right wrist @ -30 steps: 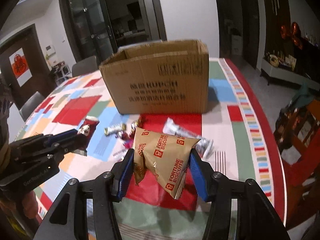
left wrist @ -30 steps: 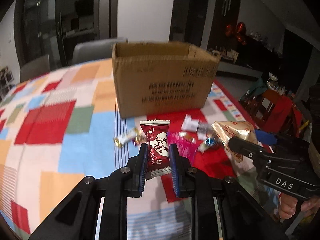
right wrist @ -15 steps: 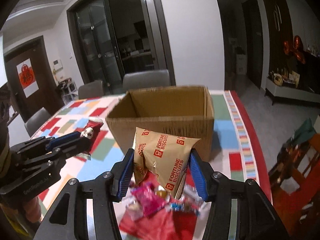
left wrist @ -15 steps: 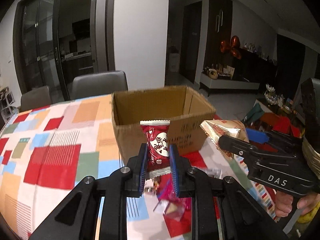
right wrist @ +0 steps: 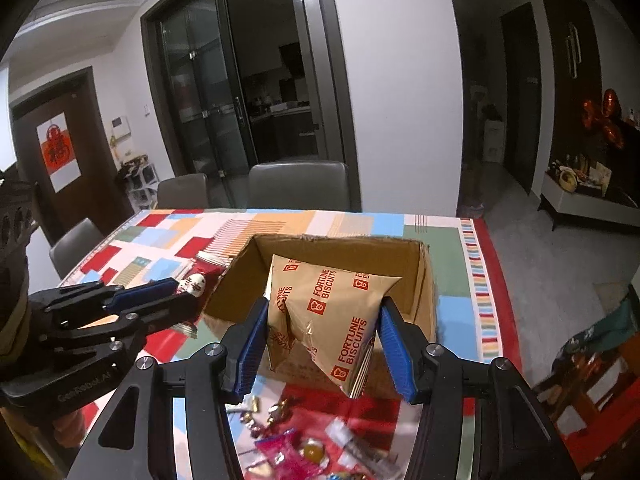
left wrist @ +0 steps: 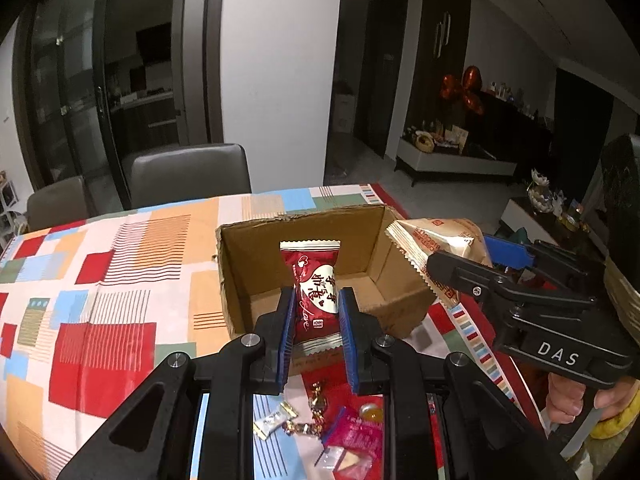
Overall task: Organize snacks
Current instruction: 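Carry both packets over the cardboard box and open both grippers to drop them, then move both open grippers back toward the remaining snacks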
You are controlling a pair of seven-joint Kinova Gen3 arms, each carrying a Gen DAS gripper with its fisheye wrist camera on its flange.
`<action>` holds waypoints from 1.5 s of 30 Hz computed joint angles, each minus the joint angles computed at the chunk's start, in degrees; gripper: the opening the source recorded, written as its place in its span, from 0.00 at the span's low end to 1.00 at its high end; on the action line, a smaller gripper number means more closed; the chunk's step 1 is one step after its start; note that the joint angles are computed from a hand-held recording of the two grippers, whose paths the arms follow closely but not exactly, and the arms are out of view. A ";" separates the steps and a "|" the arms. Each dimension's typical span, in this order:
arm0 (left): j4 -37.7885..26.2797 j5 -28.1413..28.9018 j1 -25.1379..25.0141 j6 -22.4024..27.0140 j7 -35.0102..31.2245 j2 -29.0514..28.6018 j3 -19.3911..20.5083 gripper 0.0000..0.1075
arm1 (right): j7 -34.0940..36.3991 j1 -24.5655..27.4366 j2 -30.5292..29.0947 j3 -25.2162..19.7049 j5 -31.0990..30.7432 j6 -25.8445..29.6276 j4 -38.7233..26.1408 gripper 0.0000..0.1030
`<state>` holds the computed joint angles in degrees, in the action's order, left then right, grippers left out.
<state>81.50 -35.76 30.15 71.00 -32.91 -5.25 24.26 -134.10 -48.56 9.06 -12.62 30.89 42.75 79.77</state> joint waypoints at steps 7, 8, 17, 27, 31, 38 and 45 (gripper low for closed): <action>-5.19 0.57 -0.16 2.37 -4.85 4.23 -3.09 0.21 | 9.45 2.12 5.45 0.94 -8.39 4.94 -8.42 0.53; -5.94 0.46 0.13 2.75 -5.13 4.92 -3.70 0.21 | 10.34 2.19 6.18 1.27 -9.20 5.46 -9.33 0.53; -9.06 2.93 1.44 2.69 -7.83 7.69 -8.40 0.41 | 13.52 1.40 11.18 4.62 -13.26 10.61 -16.44 0.64; -4.84 -4.23 4.74 4.67 -3.27 5.09 -5.46 0.49 | 12.21 0.33 8.52 4.75 -10.84 8.79 -12.36 0.65; -4.18 -4.43 4.56 4.99 -2.18 4.51 -4.83 0.50 | 12.29 0.10 9.11 4.63 -10.27 9.53 -13.24 0.65; -3.47 -4.43 3.82 6.16 -1.23 3.38 -3.84 0.50 | 11.14 -0.23 8.49 4.72 -10.10 9.51 -13.09 0.65; -0.68 -3.45 3.97 5.47 0.42 1.85 -1.58 0.52 | 11.08 -0.02 5.05 2.98 -9.76 7.90 -8.26 0.65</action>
<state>80.82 -39.21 34.12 76.47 -32.49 -3.41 22.68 -123.02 -48.58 14.10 -9.64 21.13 50.65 71.51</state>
